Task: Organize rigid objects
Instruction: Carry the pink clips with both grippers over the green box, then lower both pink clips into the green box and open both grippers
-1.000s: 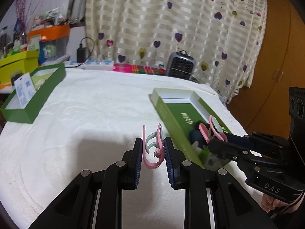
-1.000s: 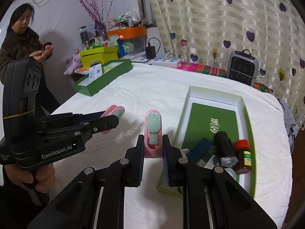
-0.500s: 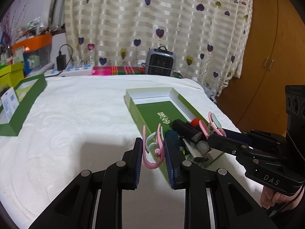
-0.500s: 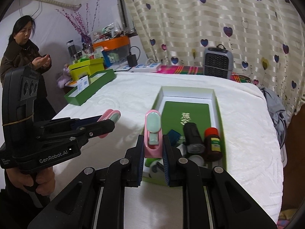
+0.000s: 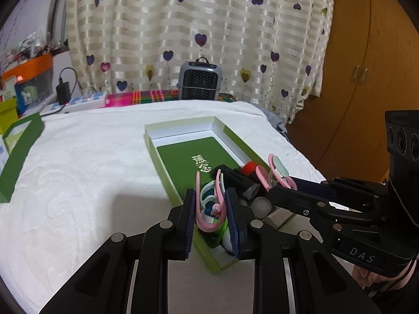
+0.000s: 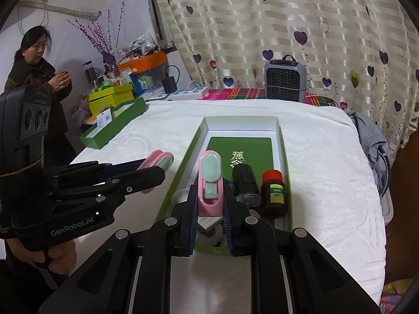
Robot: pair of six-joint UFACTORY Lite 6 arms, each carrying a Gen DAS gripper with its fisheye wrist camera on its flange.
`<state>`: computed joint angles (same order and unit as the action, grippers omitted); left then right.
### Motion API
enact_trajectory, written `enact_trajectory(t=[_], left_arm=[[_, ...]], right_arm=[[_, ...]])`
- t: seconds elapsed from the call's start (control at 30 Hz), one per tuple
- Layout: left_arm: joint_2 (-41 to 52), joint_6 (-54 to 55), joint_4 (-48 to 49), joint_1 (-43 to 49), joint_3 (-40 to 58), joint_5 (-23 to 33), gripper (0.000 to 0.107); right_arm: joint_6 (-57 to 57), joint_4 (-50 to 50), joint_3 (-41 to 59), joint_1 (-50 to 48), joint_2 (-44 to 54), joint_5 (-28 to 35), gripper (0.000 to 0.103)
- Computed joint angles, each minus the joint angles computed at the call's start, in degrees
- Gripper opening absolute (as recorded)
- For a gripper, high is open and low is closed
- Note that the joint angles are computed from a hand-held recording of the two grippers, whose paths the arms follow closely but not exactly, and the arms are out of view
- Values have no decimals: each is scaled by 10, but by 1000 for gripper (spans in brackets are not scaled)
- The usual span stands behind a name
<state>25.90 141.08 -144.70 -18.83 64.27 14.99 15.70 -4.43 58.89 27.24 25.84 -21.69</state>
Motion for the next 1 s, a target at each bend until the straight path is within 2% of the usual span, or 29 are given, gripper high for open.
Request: enact_trajectory(t=[0.6,0.8,1.0], left_arm=[[112,-63,63,-19,127,-42,22],[145,-139,136,-17,165,-53,22],[165,-170,168,-16,188,-62,22]], right_arm=[[27,-35,45,-28,52,7,18],[46,-56,73,-38,80,16,18],[50,-65,95,-39,99,26,18]])
